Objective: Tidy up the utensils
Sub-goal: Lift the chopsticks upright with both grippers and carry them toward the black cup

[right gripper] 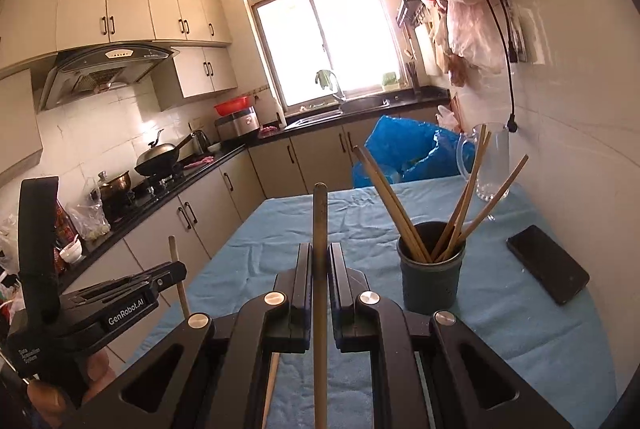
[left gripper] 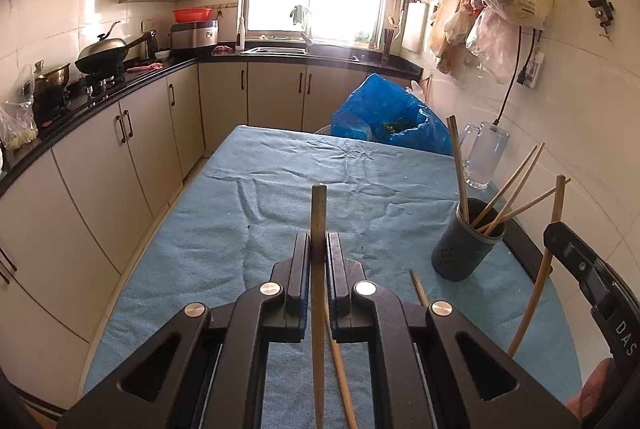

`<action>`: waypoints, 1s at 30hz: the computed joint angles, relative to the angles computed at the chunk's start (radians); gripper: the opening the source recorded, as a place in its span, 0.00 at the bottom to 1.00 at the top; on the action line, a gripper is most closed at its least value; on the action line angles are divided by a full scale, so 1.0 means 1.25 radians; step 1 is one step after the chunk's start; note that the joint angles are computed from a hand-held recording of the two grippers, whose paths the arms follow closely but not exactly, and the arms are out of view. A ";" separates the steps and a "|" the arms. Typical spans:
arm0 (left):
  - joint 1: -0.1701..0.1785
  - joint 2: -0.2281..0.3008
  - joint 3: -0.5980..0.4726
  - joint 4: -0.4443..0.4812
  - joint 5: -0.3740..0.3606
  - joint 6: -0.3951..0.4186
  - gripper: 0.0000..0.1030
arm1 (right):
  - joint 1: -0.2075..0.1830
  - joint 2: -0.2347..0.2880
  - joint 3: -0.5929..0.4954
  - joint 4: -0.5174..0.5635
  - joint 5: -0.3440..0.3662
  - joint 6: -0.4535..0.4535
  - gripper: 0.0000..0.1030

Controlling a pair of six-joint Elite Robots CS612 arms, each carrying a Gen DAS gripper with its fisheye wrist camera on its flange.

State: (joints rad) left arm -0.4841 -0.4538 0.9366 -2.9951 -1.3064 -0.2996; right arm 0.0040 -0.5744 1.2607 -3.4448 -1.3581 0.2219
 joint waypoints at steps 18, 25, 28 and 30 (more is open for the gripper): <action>-0.007 -0.017 0.031 -0.035 0.018 0.026 0.07 | 0.000 0.000 -0.001 0.001 0.008 -0.005 0.08; -0.009 -0.022 0.039 -0.042 0.024 0.027 0.07 | -0.002 -0.007 0.013 -0.016 0.011 0.003 0.08; -0.010 -0.023 0.040 -0.044 0.025 0.027 0.07 | -0.003 -0.010 0.018 -0.021 0.010 0.007 0.08; -0.010 -0.025 0.044 -0.047 0.026 0.029 0.07 | -0.005 -0.012 0.022 -0.025 0.014 0.009 0.08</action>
State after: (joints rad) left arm -0.4970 -0.4850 0.9911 -3.0544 -1.2735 -0.2636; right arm -0.0018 -0.5899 1.2883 -3.4760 -1.3406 0.2331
